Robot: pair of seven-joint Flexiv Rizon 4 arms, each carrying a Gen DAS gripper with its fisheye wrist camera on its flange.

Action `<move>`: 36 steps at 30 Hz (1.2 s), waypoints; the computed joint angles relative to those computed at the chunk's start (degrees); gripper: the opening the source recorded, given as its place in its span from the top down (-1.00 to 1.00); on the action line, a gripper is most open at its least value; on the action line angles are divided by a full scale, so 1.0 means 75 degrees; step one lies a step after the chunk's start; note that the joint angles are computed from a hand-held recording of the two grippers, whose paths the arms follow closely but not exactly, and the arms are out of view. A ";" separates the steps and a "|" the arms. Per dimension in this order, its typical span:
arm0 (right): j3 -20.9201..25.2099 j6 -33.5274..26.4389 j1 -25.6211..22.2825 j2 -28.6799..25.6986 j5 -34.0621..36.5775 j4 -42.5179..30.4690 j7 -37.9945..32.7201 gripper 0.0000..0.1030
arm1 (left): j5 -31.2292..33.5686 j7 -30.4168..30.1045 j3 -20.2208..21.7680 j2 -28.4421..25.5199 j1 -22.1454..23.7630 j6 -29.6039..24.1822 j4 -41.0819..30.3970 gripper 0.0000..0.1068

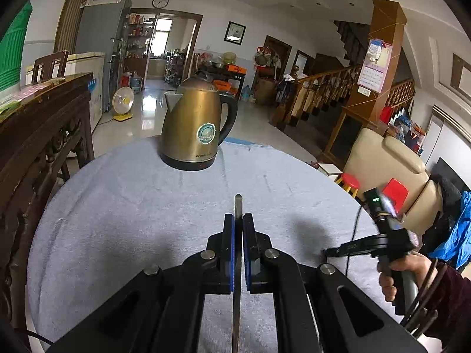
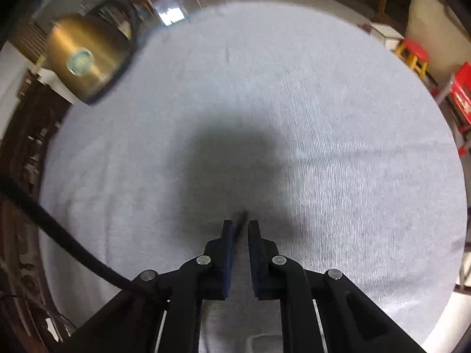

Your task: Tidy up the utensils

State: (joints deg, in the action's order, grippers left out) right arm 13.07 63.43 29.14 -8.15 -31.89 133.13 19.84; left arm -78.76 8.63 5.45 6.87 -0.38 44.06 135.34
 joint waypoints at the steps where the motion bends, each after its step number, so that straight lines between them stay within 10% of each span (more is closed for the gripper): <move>1: -0.0084 0.0108 0.0061 0.0001 0.0114 0.0009 -0.0041 0.72 | 0.0015 0.0029 0.0012 0.0011 0.0005 -0.0040 -0.0005 0.90; 12: -0.0101 -0.0835 0.0165 -0.0478 0.0276 -0.0750 -0.0845 0.79 | -0.0283 0.0096 0.0104 0.0235 0.0055 -0.0153 0.0154 0.90; 21: -0.0232 0.0024 -0.0207 0.1185 -0.3948 0.0732 0.2662 0.82 | -0.0317 -0.0006 0.0432 0.1121 0.0195 -0.0287 0.0612 0.90; 36: 0.2642 -0.6009 0.1144 0.2934 -0.4998 -0.0265 0.2663 0.87 | -0.0052 -0.0427 0.1272 0.3781 0.0411 -0.0775 0.1510 0.90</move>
